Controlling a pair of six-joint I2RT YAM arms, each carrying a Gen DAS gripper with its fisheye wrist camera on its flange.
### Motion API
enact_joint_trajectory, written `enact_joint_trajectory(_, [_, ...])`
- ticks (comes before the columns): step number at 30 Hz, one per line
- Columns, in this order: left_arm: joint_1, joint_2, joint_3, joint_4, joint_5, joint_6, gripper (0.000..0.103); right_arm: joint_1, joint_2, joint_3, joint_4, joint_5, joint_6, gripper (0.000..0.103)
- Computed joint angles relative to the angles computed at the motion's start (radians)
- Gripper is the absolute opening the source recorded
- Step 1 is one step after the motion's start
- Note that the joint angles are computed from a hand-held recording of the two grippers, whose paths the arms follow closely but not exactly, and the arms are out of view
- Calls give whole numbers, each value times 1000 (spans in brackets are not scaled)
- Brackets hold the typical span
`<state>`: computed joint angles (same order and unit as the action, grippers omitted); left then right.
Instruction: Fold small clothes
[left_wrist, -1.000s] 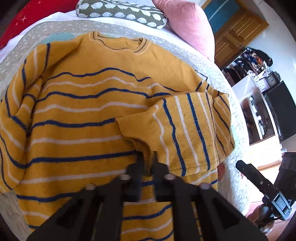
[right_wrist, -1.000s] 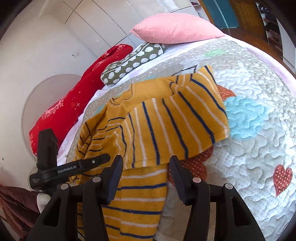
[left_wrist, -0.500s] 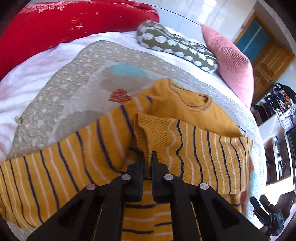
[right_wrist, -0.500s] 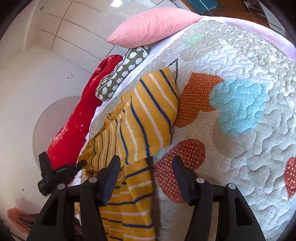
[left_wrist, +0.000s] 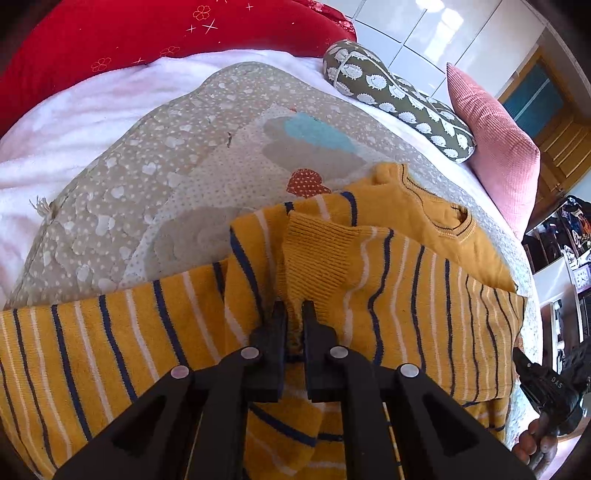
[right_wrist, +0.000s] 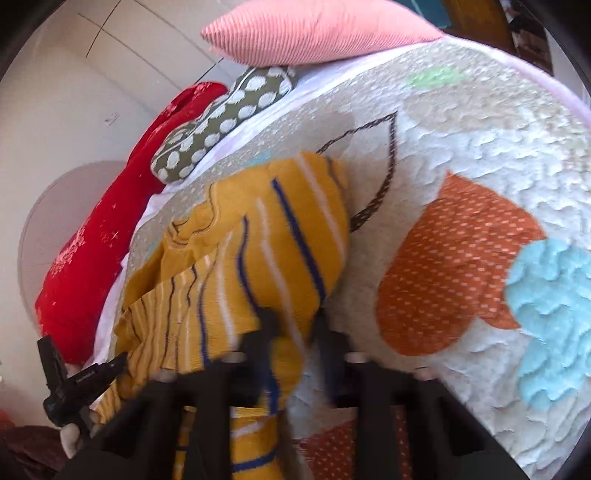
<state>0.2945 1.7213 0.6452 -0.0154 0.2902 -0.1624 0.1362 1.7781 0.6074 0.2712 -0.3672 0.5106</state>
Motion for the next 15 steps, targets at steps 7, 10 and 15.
enact_joint_trajectory(7, [-111,17,26,20,-97,-23,8,100,-238,22,-187,525,-65,5])
enact_joint_trajectory(10, [-73,64,36,41,-55,-31,9,45,-330,-53,-199,332,-114,23])
enact_joint_trajectory(15, [-20,101,54,37,13,-23,12,221,-443,-265,-92,313,-132,81])
